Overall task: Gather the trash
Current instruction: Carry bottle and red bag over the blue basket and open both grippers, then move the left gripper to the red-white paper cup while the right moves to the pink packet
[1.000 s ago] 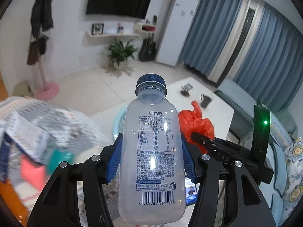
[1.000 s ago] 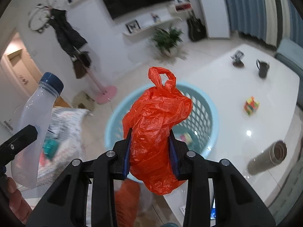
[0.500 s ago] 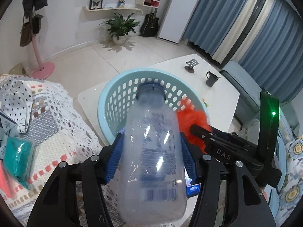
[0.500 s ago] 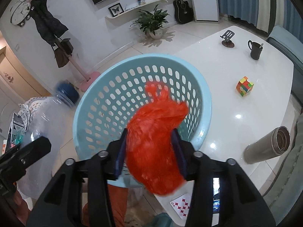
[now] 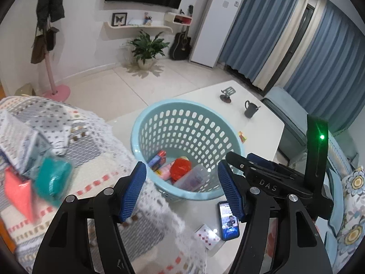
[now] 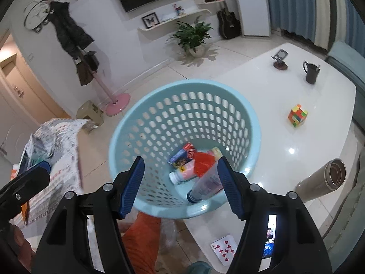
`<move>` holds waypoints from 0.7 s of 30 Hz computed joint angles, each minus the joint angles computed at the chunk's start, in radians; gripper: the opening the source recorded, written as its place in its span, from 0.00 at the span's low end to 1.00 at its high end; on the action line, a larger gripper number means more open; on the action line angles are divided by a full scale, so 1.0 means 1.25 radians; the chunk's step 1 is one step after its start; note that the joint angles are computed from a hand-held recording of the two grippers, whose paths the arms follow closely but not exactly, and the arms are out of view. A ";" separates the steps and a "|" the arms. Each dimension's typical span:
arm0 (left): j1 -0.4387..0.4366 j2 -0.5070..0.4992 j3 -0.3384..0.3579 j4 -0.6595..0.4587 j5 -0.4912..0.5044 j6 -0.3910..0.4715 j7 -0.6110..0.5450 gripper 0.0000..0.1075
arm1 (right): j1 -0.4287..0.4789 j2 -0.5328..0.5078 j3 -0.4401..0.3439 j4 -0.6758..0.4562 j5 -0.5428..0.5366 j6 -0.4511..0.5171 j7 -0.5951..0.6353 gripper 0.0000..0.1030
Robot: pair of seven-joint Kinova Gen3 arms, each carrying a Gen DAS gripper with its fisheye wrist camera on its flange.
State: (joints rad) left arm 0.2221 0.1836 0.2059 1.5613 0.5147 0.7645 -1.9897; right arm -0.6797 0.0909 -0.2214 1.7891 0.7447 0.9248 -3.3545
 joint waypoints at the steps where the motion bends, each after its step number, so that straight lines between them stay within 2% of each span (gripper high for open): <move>1: -0.014 -0.015 -0.002 0.010 0.015 0.005 -0.016 0.59 | -0.006 0.001 -0.004 -0.009 0.005 0.008 0.004 0.61; 6: -0.061 -0.097 -0.038 0.071 0.092 0.008 -0.087 0.59 | -0.060 0.018 -0.025 -0.083 0.066 0.066 0.022 0.61; 12: -0.111 -0.193 -0.126 0.128 0.156 0.023 -0.147 0.59 | -0.139 0.068 -0.028 -0.197 0.132 0.115 0.081 0.61; 16: -0.150 -0.246 -0.191 0.161 0.149 0.016 -0.153 0.59 | -0.193 0.123 -0.009 -0.287 0.148 0.131 0.146 0.61; 21: -0.215 -0.269 -0.264 0.178 0.110 0.008 -0.119 0.62 | -0.233 0.199 0.024 -0.401 0.115 0.128 0.235 0.61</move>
State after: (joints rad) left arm -0.0467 -0.1528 -0.1237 1.7842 0.6517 0.7747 -2.1381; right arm -0.9704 0.3397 -0.1908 1.2884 0.8889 1.0846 -3.0604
